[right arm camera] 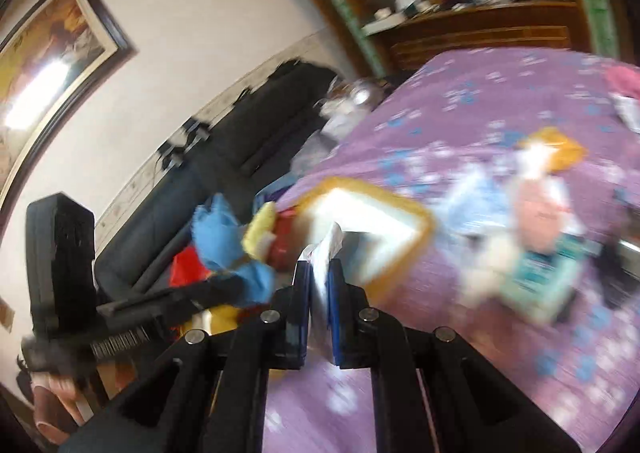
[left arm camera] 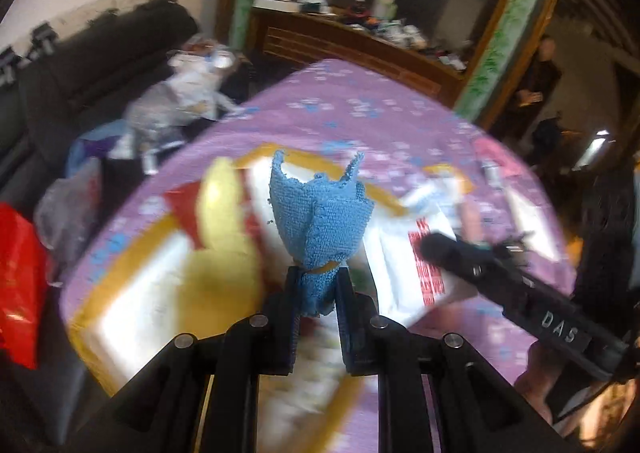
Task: Organize soft objects
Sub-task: 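Grasp the blue plush toy with the left tool while the right tool grasps a white bag, then drop the blue plush into the box with the left tool while the right tool releases the white bag there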
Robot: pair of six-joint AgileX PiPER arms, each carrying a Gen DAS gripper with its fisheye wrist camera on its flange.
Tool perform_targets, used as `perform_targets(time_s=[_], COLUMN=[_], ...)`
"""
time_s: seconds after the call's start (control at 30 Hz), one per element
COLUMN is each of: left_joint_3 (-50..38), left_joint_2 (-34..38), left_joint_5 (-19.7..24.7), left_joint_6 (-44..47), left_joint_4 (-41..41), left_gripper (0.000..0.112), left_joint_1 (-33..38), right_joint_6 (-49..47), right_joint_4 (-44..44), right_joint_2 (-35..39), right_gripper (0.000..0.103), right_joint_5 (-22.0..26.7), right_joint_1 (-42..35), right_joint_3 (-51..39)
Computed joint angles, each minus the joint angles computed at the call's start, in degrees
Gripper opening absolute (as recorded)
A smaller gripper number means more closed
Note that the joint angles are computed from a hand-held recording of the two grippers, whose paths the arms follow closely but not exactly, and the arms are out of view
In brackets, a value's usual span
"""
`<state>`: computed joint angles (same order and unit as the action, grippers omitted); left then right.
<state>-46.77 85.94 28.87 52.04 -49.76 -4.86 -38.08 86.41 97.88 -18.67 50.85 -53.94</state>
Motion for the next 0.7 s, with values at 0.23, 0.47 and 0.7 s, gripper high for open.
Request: perform_targets(time_s=[0.23,0.47,0.7], left_joint_3=[-0.8,0.8,7.5], left_joint_2=[6.22,3.21,-5.76], left_joint_5=[0.62,-0.64,-2.56], left_joint_6=[8.13,12.14,10.22], left_joint_4=[-8.79,-15.75,-13.3], left_gripper=[0.02,0.072,0.078], left_joint_1=[2.94,2.98,1.2], right_joint_6=[18.55,10.67,20.9], right_joint_4=[-18.66,-9.8,-13.89], right_joint_2=[10.52,7.25,-4.7], right_gripper=[0.017,0.058,0.067], right_joint_5=[4.14,-3.35,-5.04], right_joint_1=[-3.05,0.51,4.22], right_joint_3=[-4.59,-1.97,12.53])
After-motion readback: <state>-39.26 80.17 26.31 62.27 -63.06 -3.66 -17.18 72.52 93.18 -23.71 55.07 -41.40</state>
